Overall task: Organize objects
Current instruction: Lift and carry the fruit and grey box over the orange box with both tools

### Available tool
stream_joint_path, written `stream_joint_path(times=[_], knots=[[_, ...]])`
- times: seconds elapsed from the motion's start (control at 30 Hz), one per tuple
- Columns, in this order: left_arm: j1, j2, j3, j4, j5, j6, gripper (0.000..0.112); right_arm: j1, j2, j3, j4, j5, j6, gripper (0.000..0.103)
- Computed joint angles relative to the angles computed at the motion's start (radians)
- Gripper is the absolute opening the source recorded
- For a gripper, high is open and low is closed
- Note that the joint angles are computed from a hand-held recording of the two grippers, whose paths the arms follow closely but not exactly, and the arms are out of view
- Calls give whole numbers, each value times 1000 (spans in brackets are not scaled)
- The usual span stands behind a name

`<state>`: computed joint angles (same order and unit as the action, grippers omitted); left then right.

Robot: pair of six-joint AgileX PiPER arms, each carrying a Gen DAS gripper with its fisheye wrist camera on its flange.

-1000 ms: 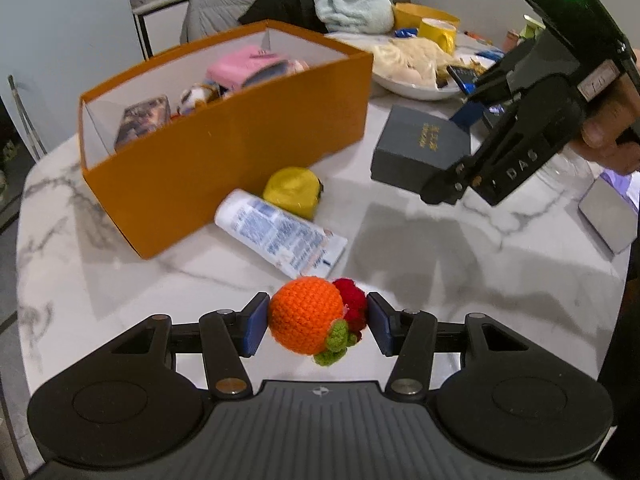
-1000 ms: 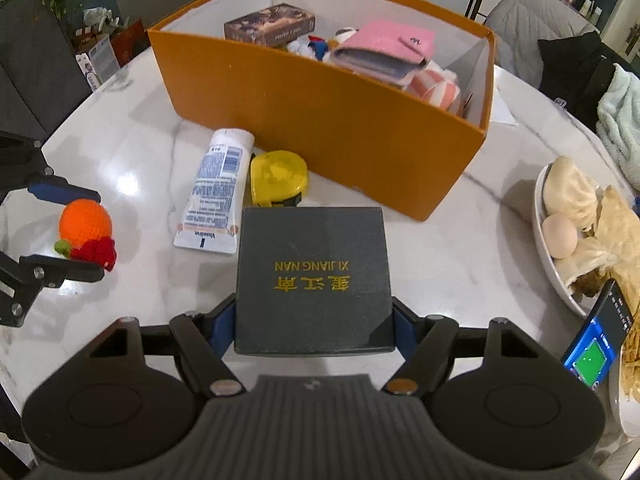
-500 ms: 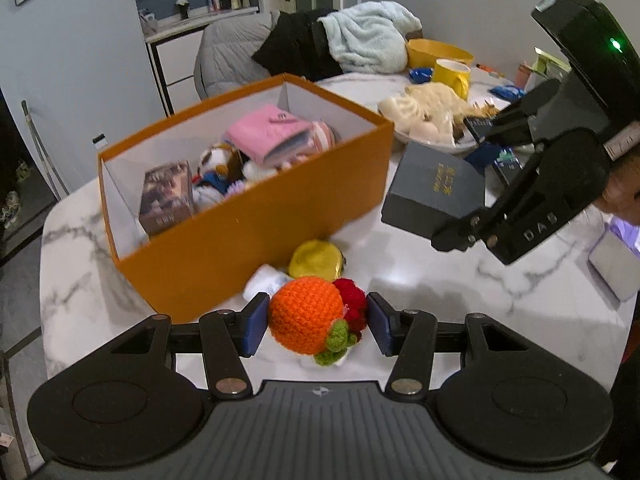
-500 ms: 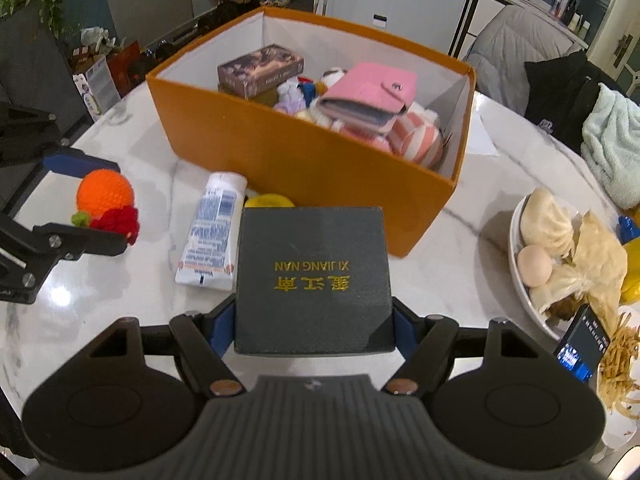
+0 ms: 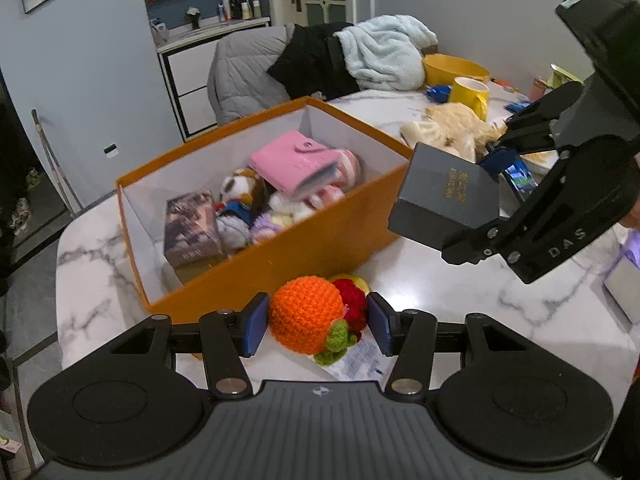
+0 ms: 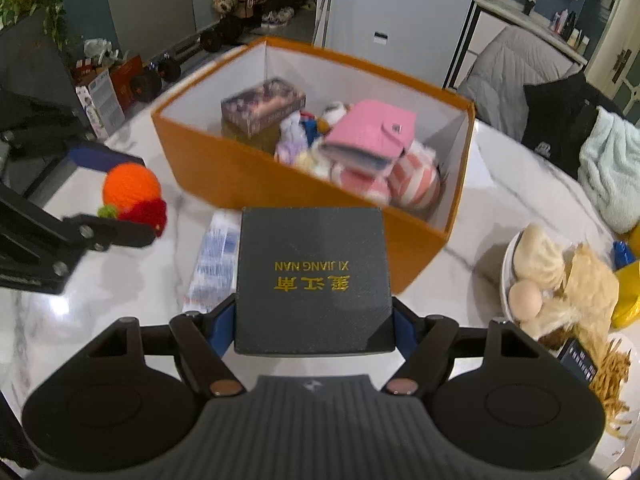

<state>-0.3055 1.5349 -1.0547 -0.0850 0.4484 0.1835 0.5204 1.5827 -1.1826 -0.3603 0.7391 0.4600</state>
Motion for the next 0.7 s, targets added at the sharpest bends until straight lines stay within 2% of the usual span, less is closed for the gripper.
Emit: stream_joint_path(times=[0.37, 0.53, 0.7], knots=[[77, 127, -188, 74, 3, -72, 61, -36, 181, -308, 30, 61, -69, 76], [109, 224, -322, 194, 37, -173, 61, -45, 298, -469, 51, 96, -93, 76], [140, 328, -460, 226, 72, -242, 61, -55, 399, -591, 84, 118, -120, 76]])
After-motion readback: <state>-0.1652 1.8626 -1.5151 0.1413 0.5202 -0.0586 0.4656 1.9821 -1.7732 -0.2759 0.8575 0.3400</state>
